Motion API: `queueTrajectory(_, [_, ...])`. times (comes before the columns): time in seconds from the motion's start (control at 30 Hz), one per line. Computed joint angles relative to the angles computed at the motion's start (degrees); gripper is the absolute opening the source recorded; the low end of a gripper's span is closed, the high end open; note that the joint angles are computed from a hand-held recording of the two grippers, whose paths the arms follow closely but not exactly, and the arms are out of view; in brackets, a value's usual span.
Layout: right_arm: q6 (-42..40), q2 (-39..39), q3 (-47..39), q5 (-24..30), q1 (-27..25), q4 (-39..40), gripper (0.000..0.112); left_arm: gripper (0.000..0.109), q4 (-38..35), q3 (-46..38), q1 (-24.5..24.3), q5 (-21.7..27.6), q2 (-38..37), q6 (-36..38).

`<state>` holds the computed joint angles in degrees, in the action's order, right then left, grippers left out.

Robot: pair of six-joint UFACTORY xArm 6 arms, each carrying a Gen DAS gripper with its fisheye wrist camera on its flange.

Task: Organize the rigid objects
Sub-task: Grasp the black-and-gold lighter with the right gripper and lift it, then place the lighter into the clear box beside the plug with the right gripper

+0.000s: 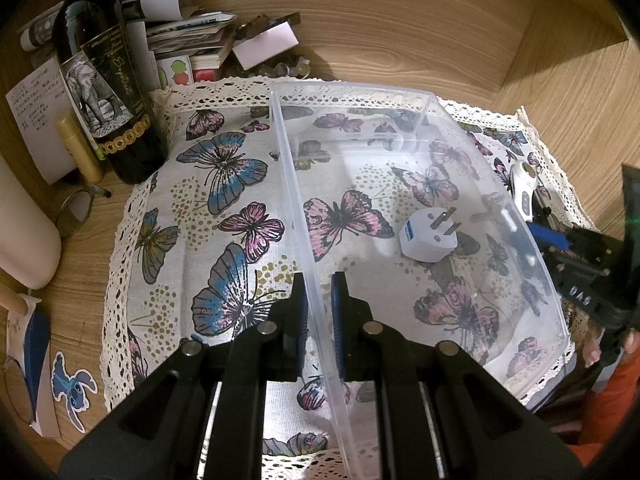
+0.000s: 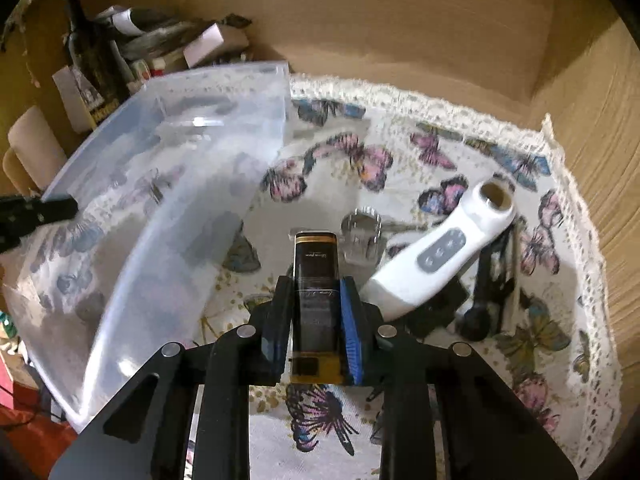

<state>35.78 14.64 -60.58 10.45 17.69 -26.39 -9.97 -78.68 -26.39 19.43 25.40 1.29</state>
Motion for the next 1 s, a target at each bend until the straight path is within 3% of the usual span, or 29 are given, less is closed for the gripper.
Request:
queueTrajectory(0.2, [7.0, -2.1, -0.6, -2.6, -0.7, -7.9, 0.022, 0.011, 0.3, -0.2, 0.0, 0.0, 0.1, -0.4])
queueTrajectory(0.4, [5.8, -2.4, -3.2, -5.7, -0.1, -7.8, 0.022, 0.011, 0.6, -0.3, 0.0, 0.1, 0.2, -0.5])
queueTrajectory(0.63, [-13.5, -0.5, -5.7, -7.7, 3.5, 10.9, 0.022, 0.011, 0.8, -0.6, 0.0, 0.1, 0.4, -0.5])
queueTrajectory(1.0, [-37.3, 5.6, -12.0, -0.7, 9.2, 32.4, 0.022, 0.012, 0.1, -0.4, 0.0, -0.5, 0.5, 0.4])
